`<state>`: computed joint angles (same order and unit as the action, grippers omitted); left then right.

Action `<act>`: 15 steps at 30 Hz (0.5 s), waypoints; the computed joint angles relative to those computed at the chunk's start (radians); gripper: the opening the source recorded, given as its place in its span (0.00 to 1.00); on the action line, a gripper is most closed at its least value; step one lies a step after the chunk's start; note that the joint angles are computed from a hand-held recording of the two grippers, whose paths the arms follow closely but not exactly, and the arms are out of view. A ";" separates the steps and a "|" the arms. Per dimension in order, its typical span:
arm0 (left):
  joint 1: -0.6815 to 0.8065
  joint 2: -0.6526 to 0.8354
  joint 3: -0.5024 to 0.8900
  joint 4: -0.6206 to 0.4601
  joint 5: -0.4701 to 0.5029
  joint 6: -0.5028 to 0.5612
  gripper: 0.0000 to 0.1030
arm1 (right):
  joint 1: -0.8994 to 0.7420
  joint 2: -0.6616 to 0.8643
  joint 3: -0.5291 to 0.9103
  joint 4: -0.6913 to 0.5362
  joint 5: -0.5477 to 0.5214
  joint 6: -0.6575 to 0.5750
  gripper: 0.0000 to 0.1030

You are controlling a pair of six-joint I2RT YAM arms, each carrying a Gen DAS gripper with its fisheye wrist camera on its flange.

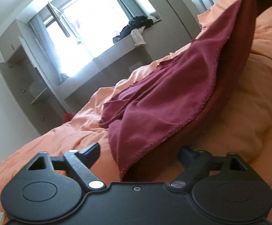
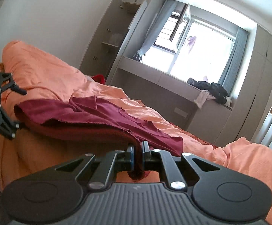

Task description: Fold small clothes

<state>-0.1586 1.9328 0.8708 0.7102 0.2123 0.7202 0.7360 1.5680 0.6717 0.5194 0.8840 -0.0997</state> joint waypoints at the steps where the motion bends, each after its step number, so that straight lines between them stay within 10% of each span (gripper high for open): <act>1: -0.001 -0.002 -0.002 -0.001 -0.004 0.002 0.73 | 0.001 0.001 -0.003 0.001 0.001 0.001 0.08; 8: 0.001 -0.025 0.023 -0.045 -0.046 -0.046 0.06 | 0.038 0.014 -0.034 0.014 0.055 0.012 0.08; 15: 0.051 -0.158 -0.114 0.151 0.025 -0.121 0.04 | 0.103 0.096 -0.062 0.146 0.177 -0.042 0.07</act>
